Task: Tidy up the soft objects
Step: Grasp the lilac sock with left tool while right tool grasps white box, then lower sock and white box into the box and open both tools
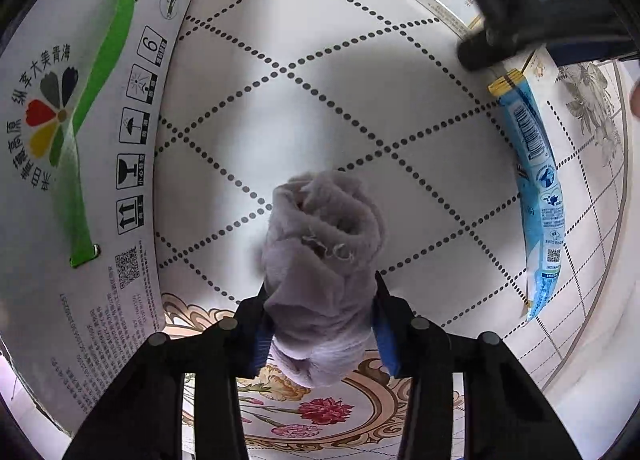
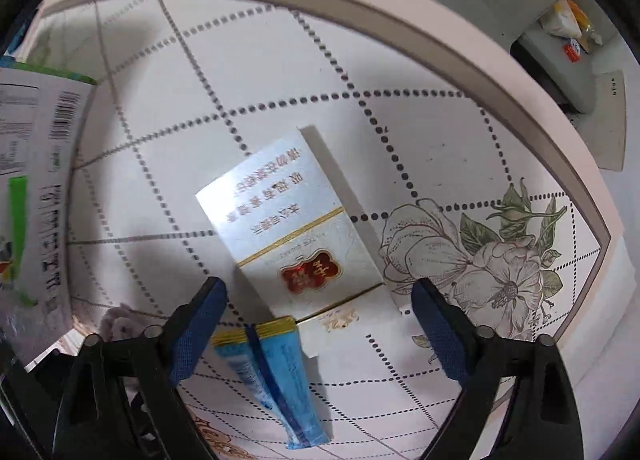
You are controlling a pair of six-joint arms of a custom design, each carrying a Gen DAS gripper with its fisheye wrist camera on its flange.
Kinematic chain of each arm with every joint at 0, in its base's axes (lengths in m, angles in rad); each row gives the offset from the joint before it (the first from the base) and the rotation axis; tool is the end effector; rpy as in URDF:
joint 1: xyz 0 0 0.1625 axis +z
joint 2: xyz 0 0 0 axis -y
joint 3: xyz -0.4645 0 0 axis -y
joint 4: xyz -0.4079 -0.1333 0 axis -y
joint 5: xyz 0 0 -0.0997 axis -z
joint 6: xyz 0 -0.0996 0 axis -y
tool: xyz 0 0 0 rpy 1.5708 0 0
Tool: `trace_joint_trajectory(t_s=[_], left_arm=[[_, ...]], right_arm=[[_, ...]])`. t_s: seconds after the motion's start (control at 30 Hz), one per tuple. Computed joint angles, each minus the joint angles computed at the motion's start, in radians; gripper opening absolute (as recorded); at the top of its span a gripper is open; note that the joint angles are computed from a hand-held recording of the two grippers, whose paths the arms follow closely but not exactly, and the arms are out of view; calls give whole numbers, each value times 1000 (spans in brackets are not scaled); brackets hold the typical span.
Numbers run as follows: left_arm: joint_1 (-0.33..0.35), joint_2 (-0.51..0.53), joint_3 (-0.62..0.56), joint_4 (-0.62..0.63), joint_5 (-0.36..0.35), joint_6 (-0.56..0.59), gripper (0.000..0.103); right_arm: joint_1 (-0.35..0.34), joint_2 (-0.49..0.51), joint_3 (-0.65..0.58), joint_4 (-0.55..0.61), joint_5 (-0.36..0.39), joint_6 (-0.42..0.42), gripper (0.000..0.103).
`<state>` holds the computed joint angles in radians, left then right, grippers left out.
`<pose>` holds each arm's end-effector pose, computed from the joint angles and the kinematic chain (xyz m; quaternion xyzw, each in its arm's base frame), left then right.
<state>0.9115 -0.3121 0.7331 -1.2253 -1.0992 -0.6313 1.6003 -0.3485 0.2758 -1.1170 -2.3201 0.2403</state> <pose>-0.3640 -0.7612 0.0054 0.1000 0.9005 0.1602 0.3918 0.0922 -0.9065 0.2460 -0.0272 -0.9160 -0.1263 0.3798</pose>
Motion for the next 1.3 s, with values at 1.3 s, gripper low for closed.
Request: trace_joint_trajectory(t_s=[1.3], left_arm=[[-11, -106, -458, 67, -12, 282, 37]], right_arm=[[238, -454, 697, -691, 289, 158, 60]])
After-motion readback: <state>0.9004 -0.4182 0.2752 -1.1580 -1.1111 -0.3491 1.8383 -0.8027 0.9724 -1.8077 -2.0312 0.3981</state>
